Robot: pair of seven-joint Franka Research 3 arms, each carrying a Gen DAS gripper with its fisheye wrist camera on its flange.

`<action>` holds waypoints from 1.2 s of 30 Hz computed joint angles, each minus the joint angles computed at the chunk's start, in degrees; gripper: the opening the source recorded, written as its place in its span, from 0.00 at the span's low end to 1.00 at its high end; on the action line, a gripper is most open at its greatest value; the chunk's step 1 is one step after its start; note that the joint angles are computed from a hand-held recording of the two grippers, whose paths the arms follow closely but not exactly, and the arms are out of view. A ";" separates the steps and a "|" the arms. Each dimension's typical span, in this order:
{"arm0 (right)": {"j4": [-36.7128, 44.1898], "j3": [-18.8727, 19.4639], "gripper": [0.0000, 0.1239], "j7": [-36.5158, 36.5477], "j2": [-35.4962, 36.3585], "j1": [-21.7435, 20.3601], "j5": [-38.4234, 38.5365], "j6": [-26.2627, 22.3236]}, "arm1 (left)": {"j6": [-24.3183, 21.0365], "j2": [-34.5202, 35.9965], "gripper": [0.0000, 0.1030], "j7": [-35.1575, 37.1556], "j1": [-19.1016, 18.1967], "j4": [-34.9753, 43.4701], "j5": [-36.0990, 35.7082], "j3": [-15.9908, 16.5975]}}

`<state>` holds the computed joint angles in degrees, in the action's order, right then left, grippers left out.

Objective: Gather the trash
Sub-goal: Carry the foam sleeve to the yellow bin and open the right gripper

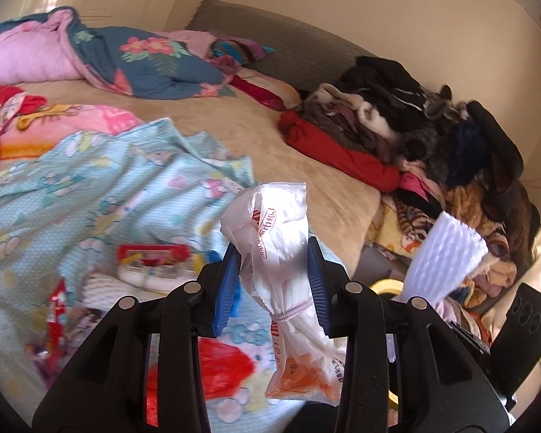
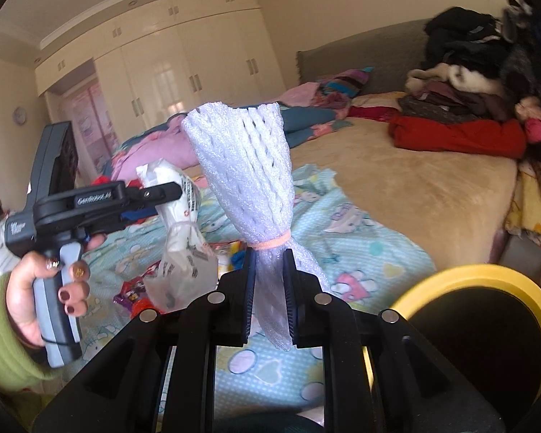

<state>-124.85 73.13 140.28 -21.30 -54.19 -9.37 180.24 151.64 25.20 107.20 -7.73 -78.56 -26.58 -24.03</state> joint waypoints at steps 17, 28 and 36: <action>-12.44 -17.24 0.12 9.84 -10.18 13.72 3.40 -1.55 | -1.06 1.09 0.29 3.67 -4.75 0.83 1.71 -1.99; -19.07 -26.08 0.12 19.13 -14.48 20.95 1.46 -7.04 | -1.86 2.99 0.29 4.96 -8.12 1.83 3.89 -3.04; -22.04 -30.96 0.18 24.56 -15.72 25.30 -1.61 -9.64 | -2.70 5.93 0.49 4.69 -10.84 4.77 5.86 -3.57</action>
<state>-146.89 42.17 164.85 -37.02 -28.89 -10.98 170.60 148.93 31.13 111.90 -18.57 -73.78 -20.72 -27.60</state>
